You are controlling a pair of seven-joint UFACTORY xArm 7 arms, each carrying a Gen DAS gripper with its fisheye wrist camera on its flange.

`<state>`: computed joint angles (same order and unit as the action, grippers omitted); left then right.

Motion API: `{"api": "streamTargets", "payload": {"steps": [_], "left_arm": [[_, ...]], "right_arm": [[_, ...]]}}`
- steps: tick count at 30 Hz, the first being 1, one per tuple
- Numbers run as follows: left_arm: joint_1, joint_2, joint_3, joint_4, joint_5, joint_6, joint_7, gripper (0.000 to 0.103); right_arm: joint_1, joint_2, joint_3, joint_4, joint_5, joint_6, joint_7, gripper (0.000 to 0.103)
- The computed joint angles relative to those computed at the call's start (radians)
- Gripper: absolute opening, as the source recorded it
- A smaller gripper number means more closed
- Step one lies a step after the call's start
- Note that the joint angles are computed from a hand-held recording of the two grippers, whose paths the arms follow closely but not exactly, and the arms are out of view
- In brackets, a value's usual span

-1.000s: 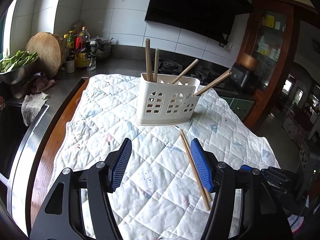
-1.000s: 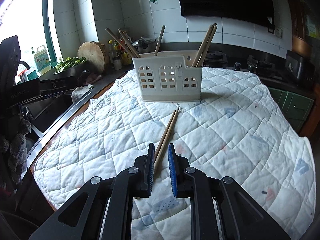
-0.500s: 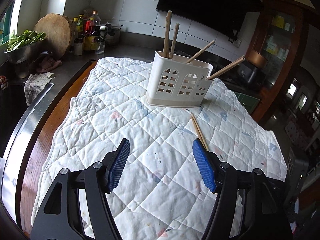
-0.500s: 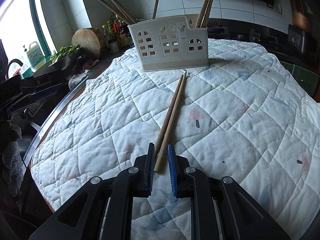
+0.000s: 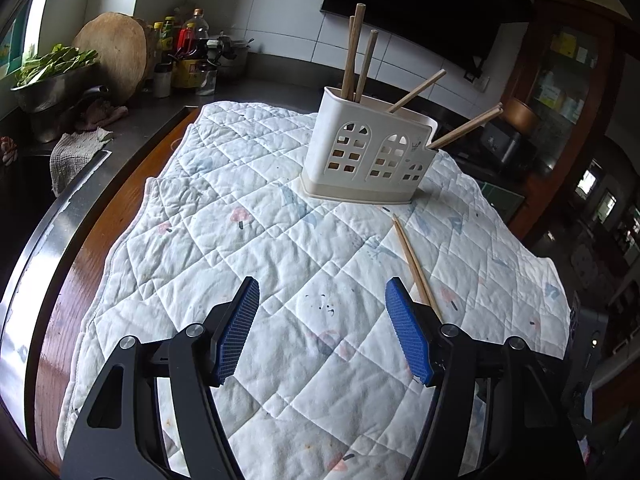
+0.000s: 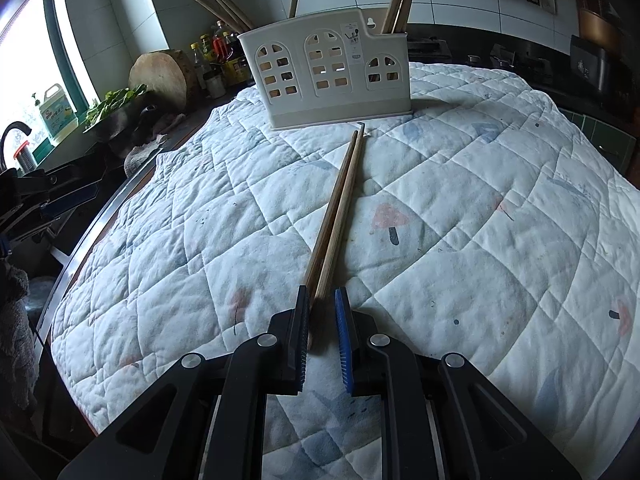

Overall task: Organize utensils
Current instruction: 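Close right tool on a chopstick while left tool grasps the other chopstick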

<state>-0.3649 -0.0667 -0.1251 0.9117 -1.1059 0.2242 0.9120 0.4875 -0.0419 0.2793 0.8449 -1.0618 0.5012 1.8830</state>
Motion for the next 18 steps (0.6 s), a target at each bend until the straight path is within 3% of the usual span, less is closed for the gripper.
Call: {"api": "streamTargets", "payload": {"steps": [10, 18], "left_arm": [[-0.002, 0.016, -0.013, -0.007, 0.038, -0.001, -0.03, 0.066], [-0.007, 0.025, -0.024, -0.017, 0.045, -0.001, -0.038, 0.066]], "right_arm": [[0.013, 0.023, -0.007, 0.021, 0.02, 0.037, -0.031, 0.009], [0.021, -0.006, 0.001, 0.005, -0.008, 0.064, 0.009, 0.007]]}}
